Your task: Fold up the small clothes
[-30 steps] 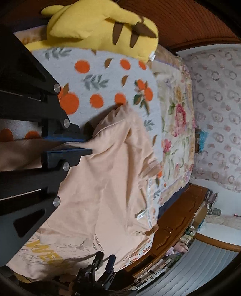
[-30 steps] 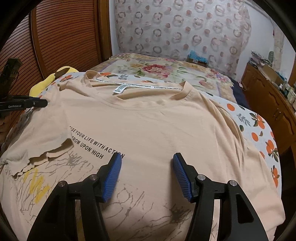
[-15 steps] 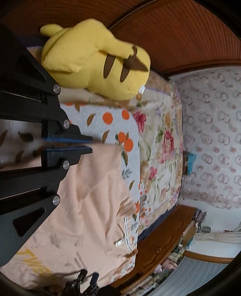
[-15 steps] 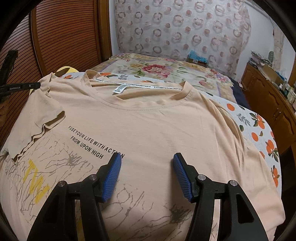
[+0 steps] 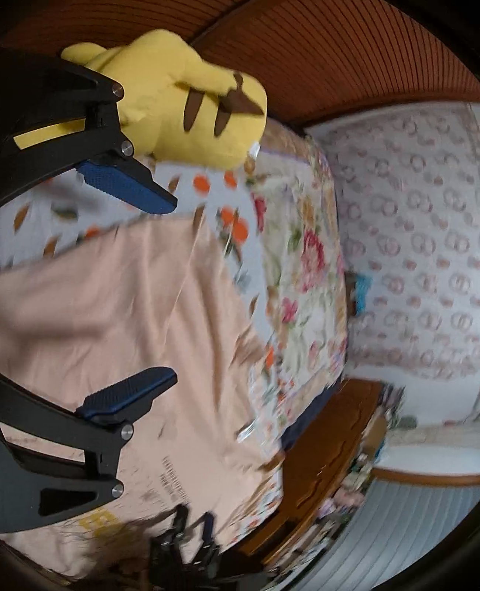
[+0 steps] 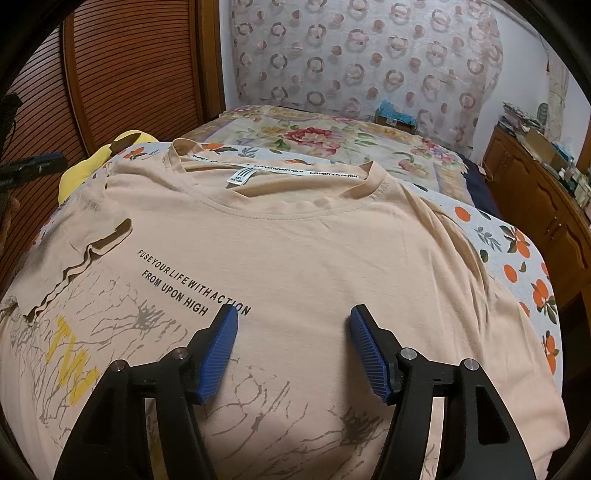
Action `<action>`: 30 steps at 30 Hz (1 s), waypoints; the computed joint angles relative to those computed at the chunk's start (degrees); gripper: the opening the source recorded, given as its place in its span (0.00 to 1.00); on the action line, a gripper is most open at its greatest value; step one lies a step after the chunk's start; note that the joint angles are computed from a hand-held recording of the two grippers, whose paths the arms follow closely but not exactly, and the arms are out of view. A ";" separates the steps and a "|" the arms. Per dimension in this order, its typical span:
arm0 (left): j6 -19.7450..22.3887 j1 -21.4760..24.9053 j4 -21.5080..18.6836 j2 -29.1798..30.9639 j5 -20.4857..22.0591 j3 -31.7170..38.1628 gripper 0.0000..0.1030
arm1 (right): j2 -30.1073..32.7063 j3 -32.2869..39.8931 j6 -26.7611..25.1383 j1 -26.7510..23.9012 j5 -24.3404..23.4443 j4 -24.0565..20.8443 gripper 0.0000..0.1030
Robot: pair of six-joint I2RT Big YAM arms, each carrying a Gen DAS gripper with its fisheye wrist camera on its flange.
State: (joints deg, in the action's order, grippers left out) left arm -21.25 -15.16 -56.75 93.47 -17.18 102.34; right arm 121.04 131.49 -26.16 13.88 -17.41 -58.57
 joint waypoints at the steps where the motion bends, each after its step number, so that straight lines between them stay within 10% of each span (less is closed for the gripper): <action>1: 0.12 -0.66 -0.42 0.87 0.41 0.59 0.83 | 0.01 0.04 -0.03 -0.03 -0.04 -0.06 0.64; 30: 1.59 -4.84 -2.77 6.96 2.88 3.91 0.93 | -4.32 -4.83 2.42 -2.15 -1.39 4.79 0.67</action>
